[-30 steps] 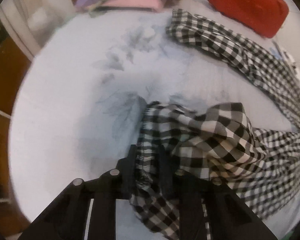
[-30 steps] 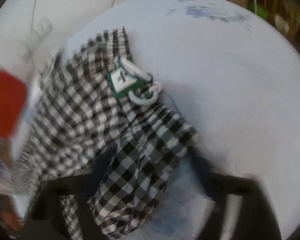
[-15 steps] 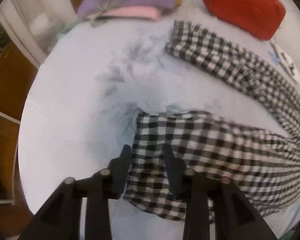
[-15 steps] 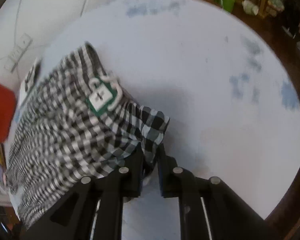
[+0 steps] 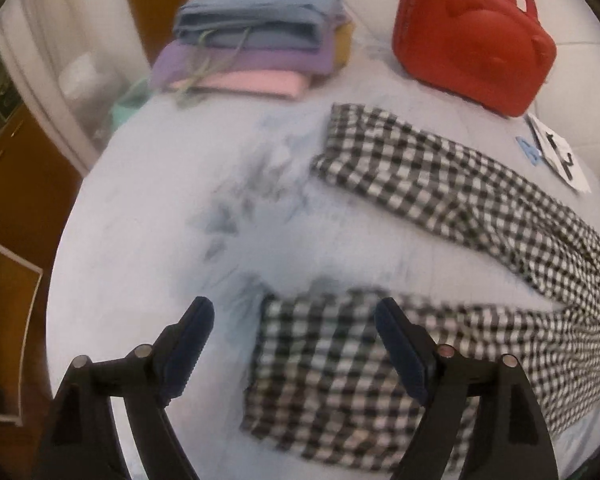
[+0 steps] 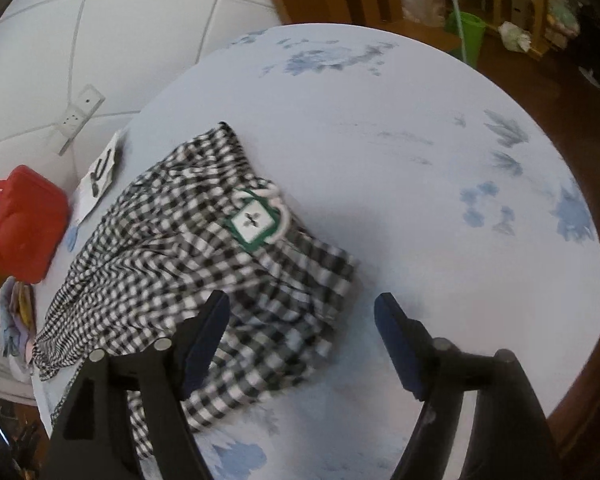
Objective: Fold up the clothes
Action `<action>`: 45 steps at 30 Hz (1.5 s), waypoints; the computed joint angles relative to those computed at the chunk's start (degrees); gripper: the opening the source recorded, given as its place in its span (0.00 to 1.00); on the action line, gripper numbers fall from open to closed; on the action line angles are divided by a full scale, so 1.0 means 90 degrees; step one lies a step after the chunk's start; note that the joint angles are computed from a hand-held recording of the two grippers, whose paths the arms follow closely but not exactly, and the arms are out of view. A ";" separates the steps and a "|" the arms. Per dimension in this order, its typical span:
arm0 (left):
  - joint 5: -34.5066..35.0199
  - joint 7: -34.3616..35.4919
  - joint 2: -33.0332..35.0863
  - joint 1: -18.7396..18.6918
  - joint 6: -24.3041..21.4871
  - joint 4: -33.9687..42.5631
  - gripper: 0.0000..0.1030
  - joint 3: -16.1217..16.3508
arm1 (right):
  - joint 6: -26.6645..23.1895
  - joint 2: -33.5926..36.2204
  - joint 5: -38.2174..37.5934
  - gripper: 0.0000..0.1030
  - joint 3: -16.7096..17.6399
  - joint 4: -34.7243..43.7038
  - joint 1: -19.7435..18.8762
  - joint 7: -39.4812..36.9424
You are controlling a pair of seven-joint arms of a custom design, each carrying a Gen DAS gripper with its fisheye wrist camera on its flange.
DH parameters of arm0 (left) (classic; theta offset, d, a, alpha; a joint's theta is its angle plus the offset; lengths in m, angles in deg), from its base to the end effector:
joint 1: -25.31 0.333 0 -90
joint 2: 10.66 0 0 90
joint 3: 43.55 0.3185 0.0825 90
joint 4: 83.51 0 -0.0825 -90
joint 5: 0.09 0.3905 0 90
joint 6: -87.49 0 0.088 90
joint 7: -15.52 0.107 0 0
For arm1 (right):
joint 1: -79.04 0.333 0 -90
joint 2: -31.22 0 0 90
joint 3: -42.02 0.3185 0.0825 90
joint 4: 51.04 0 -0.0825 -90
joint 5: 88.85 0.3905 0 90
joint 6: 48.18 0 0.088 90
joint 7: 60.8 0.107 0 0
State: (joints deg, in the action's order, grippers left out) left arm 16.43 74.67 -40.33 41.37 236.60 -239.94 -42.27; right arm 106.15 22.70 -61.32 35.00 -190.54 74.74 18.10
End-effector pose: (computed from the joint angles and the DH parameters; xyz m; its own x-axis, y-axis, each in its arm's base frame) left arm 0.3815 0.1127 0.4168 0.5831 -0.8124 -0.0047 -0.7400 -0.5288 -0.4157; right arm 0.4913 -0.1144 0.3994 -0.3156 -0.9009 -0.2980 -0.8291 0.4145 -0.3752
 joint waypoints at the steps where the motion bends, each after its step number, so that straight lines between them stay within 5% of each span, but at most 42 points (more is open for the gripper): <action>1: -0.0011 -0.0057 0.0250 0.0018 0.0041 0.0201 0.81 -0.0018 | -0.0008 0.0105 0.0072 0.73 -0.0001 0.0121 0.0036 -0.0050; 13: -0.0404 0.0601 0.2662 -0.0126 -0.0246 0.2640 0.81 0.0105 | -0.0806 0.2054 0.0164 0.73 0.0222 0.2678 0.0097 0.0236; 20: -0.0904 0.1144 0.3981 -0.0047 -0.0580 0.4036 0.81 0.0041 | -0.1480 0.3414 -0.0687 0.73 0.0259 0.4436 0.0252 0.1034; 24: -0.0420 0.0885 0.4623 -0.0108 -0.0922 0.4728 0.81 0.0046 | -0.1802 0.3954 -0.1060 0.73 0.0251 0.5148 0.0291 0.1310; 35: -0.0803 0.1431 0.5267 0.0102 -0.0889 0.5073 0.83 -0.0154 | -0.2307 0.4703 -0.1509 0.74 0.0316 0.6166 0.0321 0.1349; 37: -0.0862 0.1525 0.5297 0.0109 -0.0890 0.5082 0.83 -0.0158 | -0.2487 0.4900 -0.1630 0.83 0.0301 0.6433 0.0359 0.1369; 39: -0.0881 0.1530 0.5303 0.0079 -0.0913 0.5092 0.75 -0.0163 | -0.2655 0.5080 -0.1698 0.86 0.0322 0.6669 0.0369 0.1339; 41: -0.1037 0.1624 0.5302 0.0079 -0.0953 0.5121 0.44 -0.0229 | -0.2719 0.5185 -0.1764 0.86 0.0343 0.6771 0.0397 0.1247; 43: -0.0903 0.1481 0.5353 -0.0053 -0.1138 0.5247 0.25 -0.0195 | -0.2693 0.5243 -0.2050 0.50 0.0244 0.6787 0.0551 0.1212; 44: -0.0756 0.1354 0.5373 -0.0139 -0.1214 0.5298 0.25 -0.0159 | -0.2597 0.5222 -0.2263 0.35 0.0174 0.6711 0.0655 0.1166; 45: -0.0644 0.1254 0.5322 -0.0189 -0.1173 0.5253 0.25 -0.0133 | -0.2505 0.5169 -0.2295 0.31 0.0187 0.6617 0.0660 0.1109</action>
